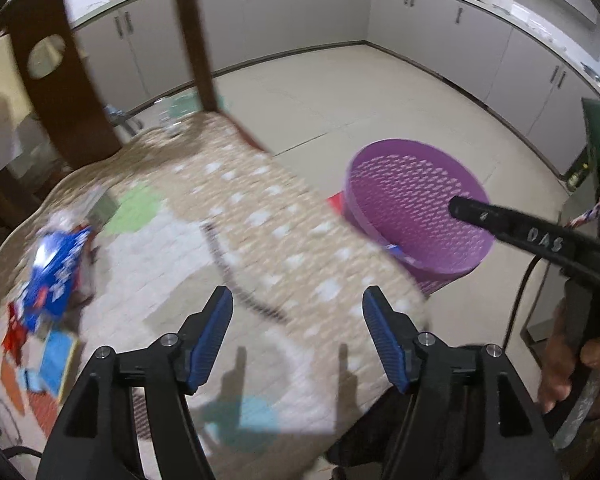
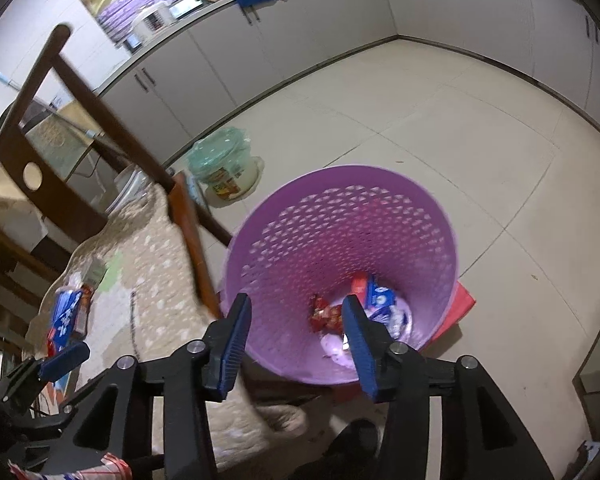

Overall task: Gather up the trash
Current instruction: 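Move both tools back toward the remaining trash on the quilt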

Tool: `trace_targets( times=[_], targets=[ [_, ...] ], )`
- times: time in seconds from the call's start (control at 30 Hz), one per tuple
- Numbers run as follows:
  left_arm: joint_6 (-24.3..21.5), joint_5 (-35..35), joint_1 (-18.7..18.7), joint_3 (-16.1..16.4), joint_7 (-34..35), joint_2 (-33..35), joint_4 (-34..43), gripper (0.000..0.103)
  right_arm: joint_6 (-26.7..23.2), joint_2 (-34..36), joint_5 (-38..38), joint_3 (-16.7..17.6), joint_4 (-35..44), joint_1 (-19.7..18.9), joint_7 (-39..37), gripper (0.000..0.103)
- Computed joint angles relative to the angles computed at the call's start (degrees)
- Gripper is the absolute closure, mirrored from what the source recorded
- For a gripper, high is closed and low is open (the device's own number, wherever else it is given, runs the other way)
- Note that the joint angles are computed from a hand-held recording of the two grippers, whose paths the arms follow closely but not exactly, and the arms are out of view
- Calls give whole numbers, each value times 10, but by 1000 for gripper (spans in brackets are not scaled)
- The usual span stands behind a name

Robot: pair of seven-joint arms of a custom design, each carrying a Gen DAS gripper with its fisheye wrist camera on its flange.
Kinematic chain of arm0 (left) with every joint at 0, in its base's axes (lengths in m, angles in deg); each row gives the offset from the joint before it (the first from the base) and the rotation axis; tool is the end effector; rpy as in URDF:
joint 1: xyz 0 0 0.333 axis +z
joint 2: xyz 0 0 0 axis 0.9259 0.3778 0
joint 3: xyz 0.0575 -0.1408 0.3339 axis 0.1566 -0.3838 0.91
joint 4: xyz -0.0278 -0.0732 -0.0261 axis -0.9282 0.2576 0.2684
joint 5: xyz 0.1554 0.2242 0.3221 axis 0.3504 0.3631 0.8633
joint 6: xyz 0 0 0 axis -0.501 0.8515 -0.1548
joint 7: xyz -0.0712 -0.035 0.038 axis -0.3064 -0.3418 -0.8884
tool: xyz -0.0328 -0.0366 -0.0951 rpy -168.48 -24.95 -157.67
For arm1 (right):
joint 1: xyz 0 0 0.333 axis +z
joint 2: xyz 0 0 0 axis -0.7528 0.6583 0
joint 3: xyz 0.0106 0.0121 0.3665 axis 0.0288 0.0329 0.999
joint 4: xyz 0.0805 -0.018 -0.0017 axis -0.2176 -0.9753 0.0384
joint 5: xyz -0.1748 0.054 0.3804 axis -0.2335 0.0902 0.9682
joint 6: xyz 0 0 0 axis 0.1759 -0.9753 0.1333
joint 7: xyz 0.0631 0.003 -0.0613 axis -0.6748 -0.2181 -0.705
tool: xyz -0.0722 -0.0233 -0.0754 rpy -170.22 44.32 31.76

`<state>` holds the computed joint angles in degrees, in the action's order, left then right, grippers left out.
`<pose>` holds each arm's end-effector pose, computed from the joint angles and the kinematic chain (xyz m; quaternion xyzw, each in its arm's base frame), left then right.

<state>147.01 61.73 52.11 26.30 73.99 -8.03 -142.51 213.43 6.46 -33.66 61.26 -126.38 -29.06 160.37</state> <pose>0.6380 -0.3425 0.5297 -0.5300 0.8036 -0.2239 0.1520 0.6317 0.2323 0.5144 -0.5302 0.7857 -0.1155 0.2969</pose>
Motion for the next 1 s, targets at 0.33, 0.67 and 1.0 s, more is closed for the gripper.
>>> trace_targets(
  times=[0.33,0.67,1.0],
  targets=[
    [34,-2,54,35,-60,-101,-136,35,-36,47,23,23,78,37,-46,42],
    [34,19,122,74,-123,-153,-207,34,-84,110,65,35,168,82,-129,40],
    [69,51,186,102,-95,-126,-181,28,-150,193,108,44,304,106,-199,35]
  ],
)
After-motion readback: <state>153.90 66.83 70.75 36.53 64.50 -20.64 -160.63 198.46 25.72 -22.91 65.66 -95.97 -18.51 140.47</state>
